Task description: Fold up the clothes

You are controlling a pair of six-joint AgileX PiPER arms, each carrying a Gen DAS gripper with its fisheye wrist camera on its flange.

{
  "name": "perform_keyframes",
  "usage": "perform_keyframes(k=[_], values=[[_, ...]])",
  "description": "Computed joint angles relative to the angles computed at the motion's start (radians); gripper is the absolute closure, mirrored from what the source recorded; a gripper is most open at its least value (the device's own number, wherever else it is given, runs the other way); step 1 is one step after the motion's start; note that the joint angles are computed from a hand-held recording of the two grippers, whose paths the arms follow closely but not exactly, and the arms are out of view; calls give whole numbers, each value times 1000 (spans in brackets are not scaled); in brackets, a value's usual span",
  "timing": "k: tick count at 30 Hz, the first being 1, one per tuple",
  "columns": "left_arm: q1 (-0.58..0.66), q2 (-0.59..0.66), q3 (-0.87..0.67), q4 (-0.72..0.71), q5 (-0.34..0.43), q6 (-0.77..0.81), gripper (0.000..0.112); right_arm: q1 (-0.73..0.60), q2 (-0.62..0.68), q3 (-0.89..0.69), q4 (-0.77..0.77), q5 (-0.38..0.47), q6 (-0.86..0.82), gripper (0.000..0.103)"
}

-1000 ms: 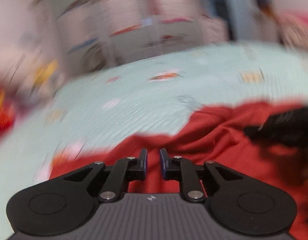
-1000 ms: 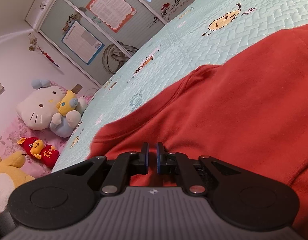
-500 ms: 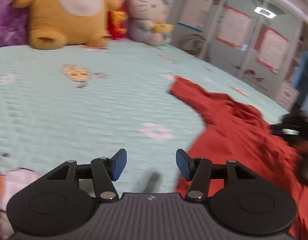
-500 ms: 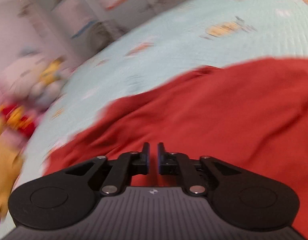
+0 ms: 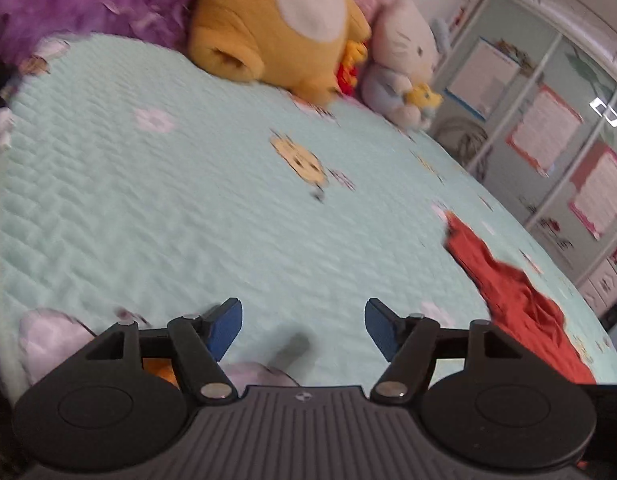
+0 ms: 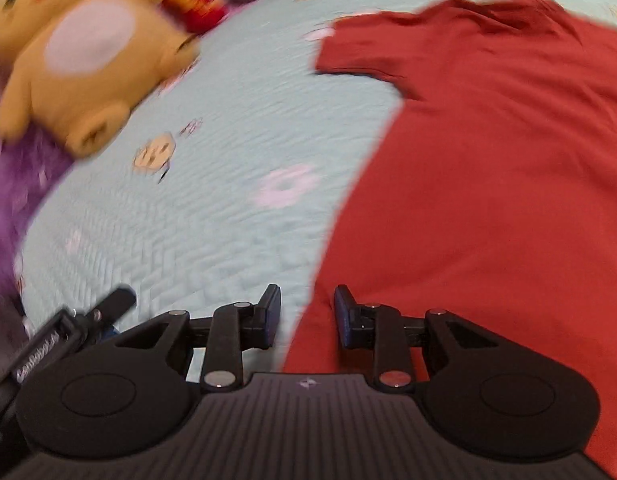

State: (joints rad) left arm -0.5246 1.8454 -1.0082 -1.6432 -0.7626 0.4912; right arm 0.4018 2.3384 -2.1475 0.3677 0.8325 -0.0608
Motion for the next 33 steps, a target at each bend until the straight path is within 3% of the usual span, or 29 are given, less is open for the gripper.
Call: perform_keyframes(k=[3,4,7,8,10,12,14,16,20,23,25,29,33], values=[[15,-11,38,21,-32,-26,40,20,-57,78,-109,-146,109,73],[24,-16,47,28,-31,-36,40,26,-56,78,-193,-156,195,73],[36,-48,87,67,-12,-74,40,46,21,-41,-382,-32,395,72],[40,-59,100,80,-6,-86,40,53,42,-63,-367,-3,393,72],[40,-80,123,128,17,-113,40,71,46,-46,-307,-22,329,72],[50,-95,130,170,54,-120,39,103,73,-112,-305,19,283,63],[62,-103,126,187,97,-98,39,125,97,-182,-332,61,271,66],[70,-113,130,195,123,-110,39,114,60,-137,-288,17,261,66],[90,-127,139,217,140,-154,36,129,-9,-23,-351,-58,307,66],[120,-121,123,175,168,-108,36,130,26,-56,-319,26,310,64],[143,-120,122,165,208,-96,36,155,47,-72,-361,9,316,58],[170,-120,123,160,241,-86,36,170,126,-241,-250,79,207,60],[175,-119,121,200,246,-100,36,168,47,-121,-216,-65,179,64]])
